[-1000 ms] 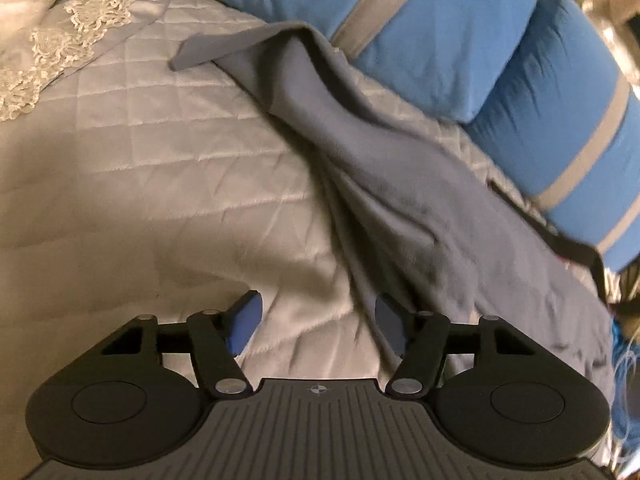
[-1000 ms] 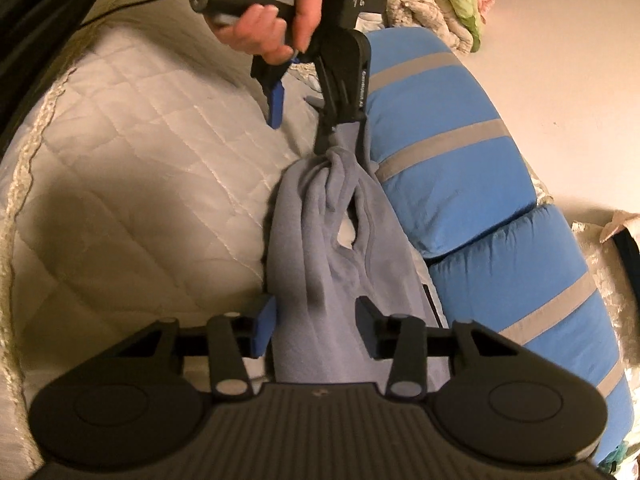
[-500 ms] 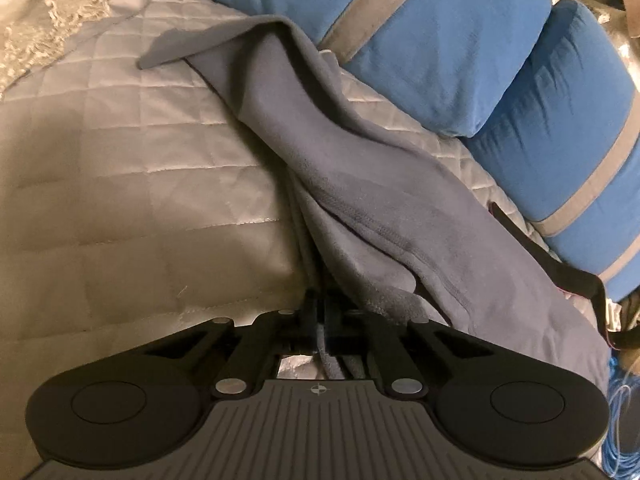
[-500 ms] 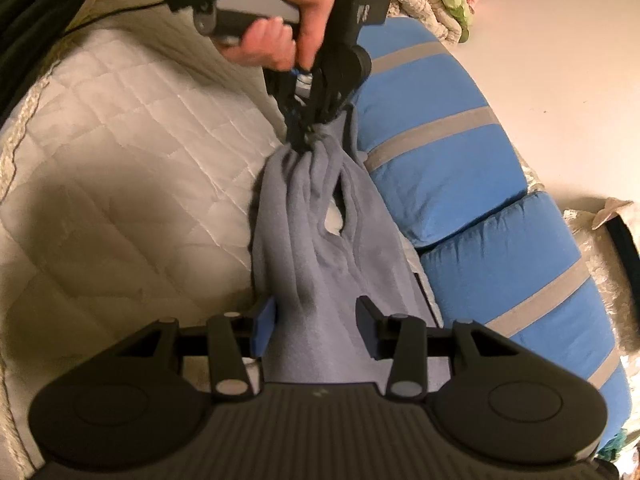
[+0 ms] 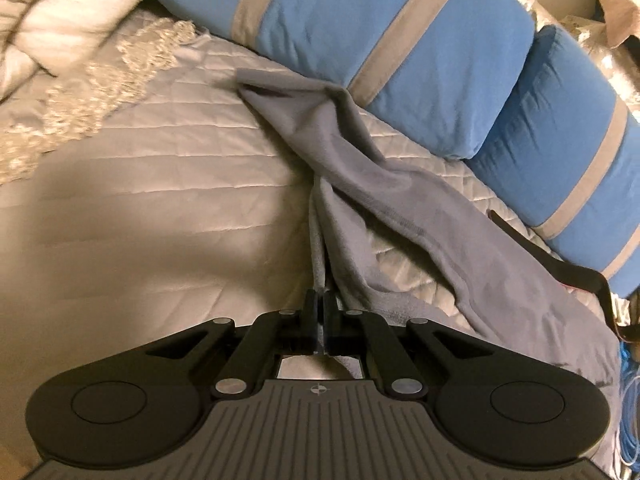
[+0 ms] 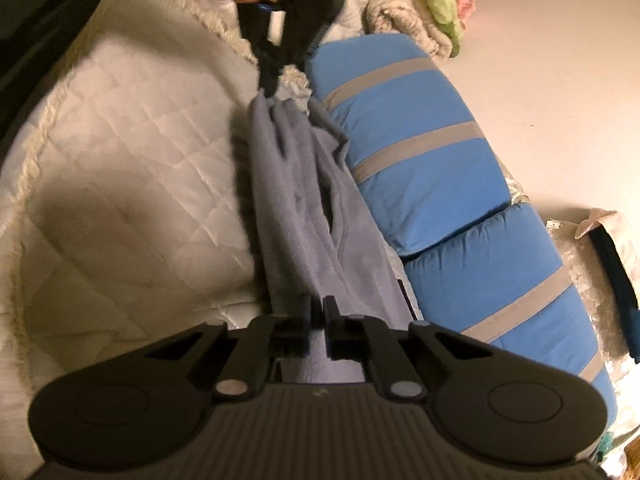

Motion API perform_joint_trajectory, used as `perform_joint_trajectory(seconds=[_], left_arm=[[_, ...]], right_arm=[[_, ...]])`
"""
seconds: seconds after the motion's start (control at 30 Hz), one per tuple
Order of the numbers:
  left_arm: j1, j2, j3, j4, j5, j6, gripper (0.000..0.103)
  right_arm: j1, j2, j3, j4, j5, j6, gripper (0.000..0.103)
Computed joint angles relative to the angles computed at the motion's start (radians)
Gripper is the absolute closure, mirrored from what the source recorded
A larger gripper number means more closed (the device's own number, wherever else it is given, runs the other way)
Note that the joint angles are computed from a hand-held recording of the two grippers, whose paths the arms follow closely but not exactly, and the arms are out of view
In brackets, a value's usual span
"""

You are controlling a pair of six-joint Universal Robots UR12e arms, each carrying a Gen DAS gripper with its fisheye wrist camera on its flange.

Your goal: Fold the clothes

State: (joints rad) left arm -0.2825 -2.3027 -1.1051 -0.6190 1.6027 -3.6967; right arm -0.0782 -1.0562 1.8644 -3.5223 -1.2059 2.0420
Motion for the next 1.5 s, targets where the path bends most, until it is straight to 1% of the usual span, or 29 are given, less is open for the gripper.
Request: perform_joint_trajectory(seconds=[0.07,0.2,0.3,0.4,0.43,0.47,0.5,0.53,0.57,0.6,0.63,0.67,0.73,0.77,0.8,0.87,0.9,0.97,1.03,1.1,1.2,1.23,1.27,1.3,1.4,1.43,1.47,1.5], left_arm=[[-0.001,0.027,-0.033,0.002,0.003,0.015,0.101],[-0.006,0.077,-0.078,-0.038,0.008,0.096,0.101],[-0.007,0.122,-0.121,-0.062,-0.013,0.149,0.101],[-0.002,0.159,-0.149,-0.098,-0.066,0.200,0.101],[-0.001,0.169,-0.155,-0.113,-0.084,0.219,0.101],[0.002,0.176,-0.157,-0.133,-0.103,0.228,0.101],[0.004,0.180,-0.157,-0.156,-0.119,0.237,0.101],[0.006,0.180,-0.149,-0.190,-0.136,0.259,0.101],[0.008,0.180,-0.141,-0.224,-0.152,0.281,0.100],[0.009,0.178,-0.134,-0.245,-0.153,0.302,0.098],[0.010,0.176,-0.128,-0.266,-0.153,0.322,0.099],[0.010,0.174,-0.127,-0.265,-0.146,0.355,0.099],[0.018,0.172,-0.140,-0.226,-0.142,0.347,0.097],[0.022,0.170,-0.146,-0.207,-0.140,0.343,0.090],[0.028,0.167,-0.150,-0.189,-0.149,0.329,0.081],[0.038,0.156,-0.160,-0.142,-0.149,0.288,0.075],[0.042,0.150,-0.163,-0.121,-0.147,0.267,0.075],[0.051,0.140,-0.168,-0.093,-0.159,0.223,0.075],[0.060,0.130,-0.172,-0.065,-0.170,0.179,0.075],[0.066,0.122,-0.177,-0.041,-0.170,0.145,0.075],[0.068,0.120,-0.192,0.002,-0.140,0.128,0.075],[0.069,0.120,-0.199,0.022,-0.134,0.125,0.075],[0.072,0.121,-0.209,0.048,-0.139,0.122,0.075],[0.076,0.122,-0.219,0.074,-0.144,0.120,0.075],[0.085,0.124,-0.233,0.110,-0.166,0.108,0.075],[0.086,0.123,-0.234,0.115,-0.170,0.108,0.075],[0.087,0.123,-0.236,0.119,-0.169,0.108,0.075],[0.088,0.124,-0.238,0.123,-0.169,0.109,0.075]], right_arm=[[-0.014,-0.011,0.008,0.007,0.034,0.004,0.079],[-0.047,-0.044,0.017,0.086,0.112,0.060,0.086],[-0.078,-0.073,0.016,0.198,0.216,0.106,0.087],[-0.106,-0.099,0.011,0.344,0.351,0.107,0.087],[-0.112,-0.106,0.012,0.375,0.388,0.108,0.084],[-0.118,-0.111,0.012,0.408,0.425,0.107,0.076],[-0.119,-0.111,0.013,0.403,0.444,0.124,0.070],[-0.118,-0.107,0.014,0.373,0.451,0.154,0.052],[-0.116,-0.102,0.015,0.343,0.457,0.183,0.038],[-0.113,-0.096,0.015,0.311,0.453,0.203,0.034],[-0.108,-0.089,0.014,0.280,0.442,0.217,0.032],[-0.103,-0.083,0.013,0.249,0.431,0.231,0.032],[-0.088,-0.068,-0.001,0.215,0.396,0.246,0.032],[-0.077,-0.059,-0.010,0.197,0.370,0.252,0.033],[-0.067,-0.049,-0.021,0.186,0.351,0.252,0.034],[-0.049,-0.031,-0.042,0.170,0.322,0.245,0.034],[-0.041,-0.022,-0.056,0.173,0.313,0.240,0.034],[-0.027,-0.006,-0.088,0.206,0.313,0.230,0.037],[-0.017,0.005,-0.111,0.237,0.326,0.197,0.038],[-0.009,0.011,-0.128,0.274,0.357,0.123,0.038],[0.006,0.014,-0.144,0.327,0.385,-0.013,0.039],[0.010,0.012,-0.150,0.358,0.389,-0.055,0.041],[0.014,0.010,-0.157,0.397,0.392,-0.097,0.045],[0.018,0.008,-0.166,0.437,0.391,-0.129,0.046],[0.030,0.006,-0.195,0.555,0.382,-0.194,0.048],[0.033,0.006,-0.204,0.586,0.374,-0.201,0.055],[0.036,0.006,-0.211,0.612,0.363,-0.203,0.069],[0.039,0.007,-0.218,0.637,0.352,-0.204,0.076]])
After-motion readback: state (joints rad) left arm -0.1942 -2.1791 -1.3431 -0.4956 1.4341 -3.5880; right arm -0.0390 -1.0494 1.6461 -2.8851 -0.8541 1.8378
